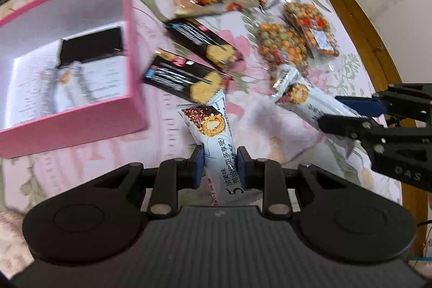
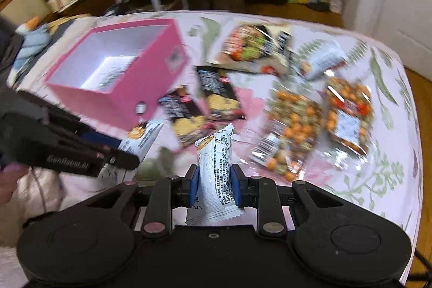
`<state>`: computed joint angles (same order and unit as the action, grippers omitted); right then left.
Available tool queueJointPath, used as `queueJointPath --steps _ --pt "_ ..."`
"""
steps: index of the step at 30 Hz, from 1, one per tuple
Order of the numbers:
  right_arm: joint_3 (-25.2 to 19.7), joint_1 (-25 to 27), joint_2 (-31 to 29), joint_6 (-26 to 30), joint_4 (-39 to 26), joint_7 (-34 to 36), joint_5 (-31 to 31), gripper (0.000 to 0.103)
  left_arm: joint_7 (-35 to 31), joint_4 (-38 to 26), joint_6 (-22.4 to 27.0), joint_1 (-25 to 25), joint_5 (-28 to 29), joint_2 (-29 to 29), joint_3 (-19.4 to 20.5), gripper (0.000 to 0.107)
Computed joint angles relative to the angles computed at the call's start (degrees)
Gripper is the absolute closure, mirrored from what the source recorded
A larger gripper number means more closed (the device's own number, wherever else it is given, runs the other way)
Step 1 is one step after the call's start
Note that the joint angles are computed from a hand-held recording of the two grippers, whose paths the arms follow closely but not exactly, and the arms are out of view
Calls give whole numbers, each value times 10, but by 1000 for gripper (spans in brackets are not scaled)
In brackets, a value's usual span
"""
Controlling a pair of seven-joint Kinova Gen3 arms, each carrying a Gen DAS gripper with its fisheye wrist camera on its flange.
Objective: Organize snacks
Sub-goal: 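Carry the white bar into the pink box and release it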
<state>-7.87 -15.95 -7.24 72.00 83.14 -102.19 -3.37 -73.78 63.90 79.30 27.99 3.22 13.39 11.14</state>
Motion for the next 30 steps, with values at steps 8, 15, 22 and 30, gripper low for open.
queueJointPath --steps 8,15,22,30 --pt "-25 -34 25 -20 -51 0 8 73 -16 10 22 -43 -4 -53 -14 83" --pt "-37 -71 76 -47 -114 -8 27 73 -40 30 -3 -101 -2 -96 -31 83" --pt "-26 -95 149 -87 -165 16 6 73 -46 26 -26 -146 -23 -79 -48 83" --pt "-4 -165 278 -29 -295 38 81 73 -41 49 -88 -175 -43 -37 -64 83"
